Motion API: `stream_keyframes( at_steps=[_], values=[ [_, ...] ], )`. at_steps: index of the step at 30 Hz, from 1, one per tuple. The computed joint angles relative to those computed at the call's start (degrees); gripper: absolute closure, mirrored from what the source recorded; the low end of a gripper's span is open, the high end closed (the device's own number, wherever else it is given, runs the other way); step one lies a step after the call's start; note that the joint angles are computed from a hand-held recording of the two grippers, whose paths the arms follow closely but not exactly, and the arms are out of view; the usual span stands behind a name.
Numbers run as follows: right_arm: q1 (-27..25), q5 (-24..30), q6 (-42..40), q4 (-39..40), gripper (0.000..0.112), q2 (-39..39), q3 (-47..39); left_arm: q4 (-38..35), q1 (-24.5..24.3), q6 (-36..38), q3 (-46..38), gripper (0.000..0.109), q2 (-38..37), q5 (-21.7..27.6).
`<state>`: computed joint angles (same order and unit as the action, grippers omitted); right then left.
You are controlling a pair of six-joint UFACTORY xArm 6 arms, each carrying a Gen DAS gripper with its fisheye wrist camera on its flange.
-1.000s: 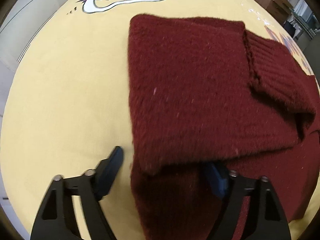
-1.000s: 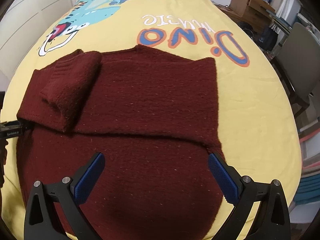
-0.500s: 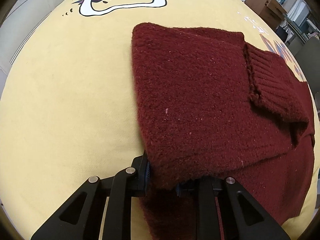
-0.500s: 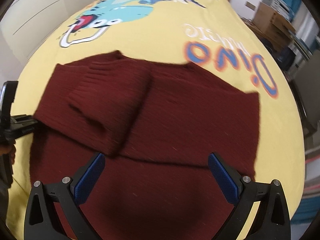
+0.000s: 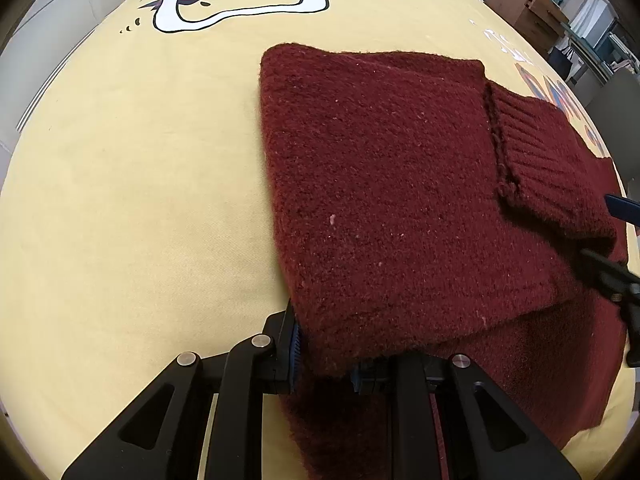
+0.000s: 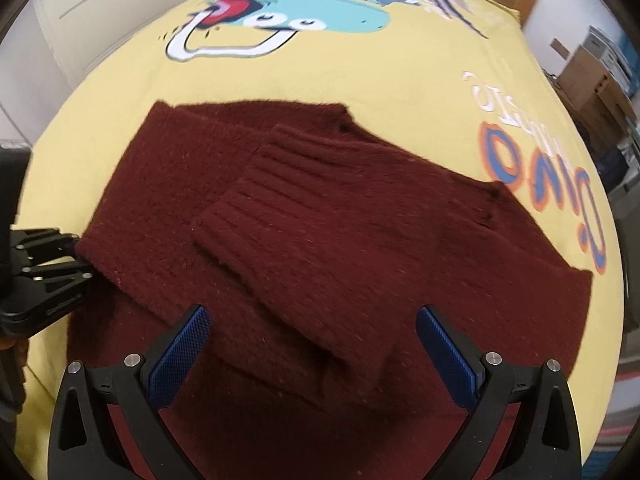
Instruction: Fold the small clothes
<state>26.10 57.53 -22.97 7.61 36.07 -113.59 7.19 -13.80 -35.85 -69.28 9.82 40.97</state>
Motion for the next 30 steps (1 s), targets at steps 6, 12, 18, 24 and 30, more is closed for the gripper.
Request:
stream_keyframes(
  at_steps=[6, 12, 18, 24, 30],
  values=[
    [2.0, -1.0, 0.6, -4.2, 0.010, 4.0, -2.7, 1.1, -0.8, -0.8, -1.3, 0.092, 1.2, 0.9],
    [1.7, 0.4, 3.1, -4.0, 0.028, 7.9, -8.0, 1.2, -1.2, -1.3, -2.6, 0.092, 1.6, 2.5],
    [-1.6, 3.9, 2.3, 2.7, 0.096, 9.7, -13.7, 1.5, -1.6, -1.5, -4.0, 0.092, 1.8, 4.4],
    [-6.3, 5.0, 4.3, 9.4, 0.097, 8.5, -14.6, 2.2, -2.2, -2.4, -5.5, 0.092, 2.3, 6.4],
    [-10.5, 5.4, 6.5, 13.4, 0.097, 4.3, -8.4, 3.4, -2.8, -3.6, -6.6, 0.092, 3.1, 7.6]
  ],
)
